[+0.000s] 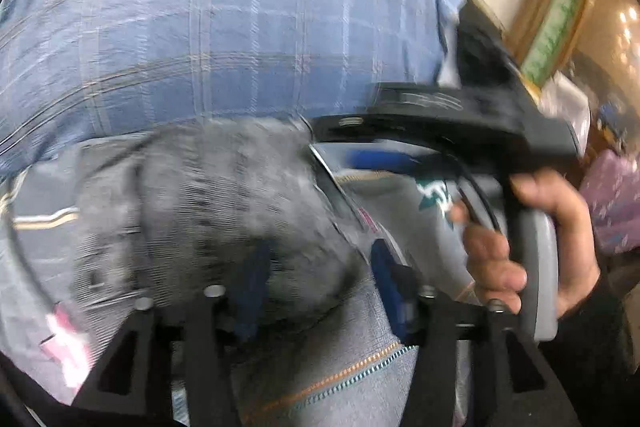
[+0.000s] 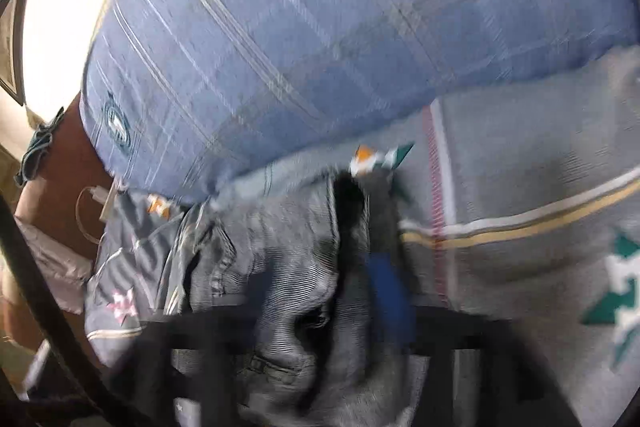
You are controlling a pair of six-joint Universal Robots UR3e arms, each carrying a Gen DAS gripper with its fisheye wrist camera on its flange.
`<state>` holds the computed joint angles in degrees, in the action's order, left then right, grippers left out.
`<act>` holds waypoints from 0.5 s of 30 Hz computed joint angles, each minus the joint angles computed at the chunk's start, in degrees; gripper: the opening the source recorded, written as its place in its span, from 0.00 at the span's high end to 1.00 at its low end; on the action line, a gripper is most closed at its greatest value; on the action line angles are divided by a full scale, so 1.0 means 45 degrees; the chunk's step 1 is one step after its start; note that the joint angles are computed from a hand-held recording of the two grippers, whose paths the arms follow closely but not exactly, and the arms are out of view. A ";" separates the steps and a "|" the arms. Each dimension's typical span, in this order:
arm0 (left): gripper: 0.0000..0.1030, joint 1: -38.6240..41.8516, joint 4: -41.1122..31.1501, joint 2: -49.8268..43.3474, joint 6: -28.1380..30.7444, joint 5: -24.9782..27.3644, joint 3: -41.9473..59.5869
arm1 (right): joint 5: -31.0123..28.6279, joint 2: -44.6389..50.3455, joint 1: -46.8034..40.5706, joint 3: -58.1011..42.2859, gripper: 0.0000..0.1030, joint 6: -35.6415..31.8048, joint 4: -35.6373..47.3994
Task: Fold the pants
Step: 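Fold the held jeans leg over the jeans with both grippers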
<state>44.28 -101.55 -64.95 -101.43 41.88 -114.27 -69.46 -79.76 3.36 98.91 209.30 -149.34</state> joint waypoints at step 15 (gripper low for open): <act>0.44 0.1214 0.3437 -0.2982 -0.4696 0.1075 0.1531 | 0.0099 0.0713 0.1218 0.0996 0.85 0.0533 -0.1519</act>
<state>49.74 -86.08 -78.37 -122.56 46.72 -107.38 -69.02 -76.55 8.84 103.40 211.70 -156.17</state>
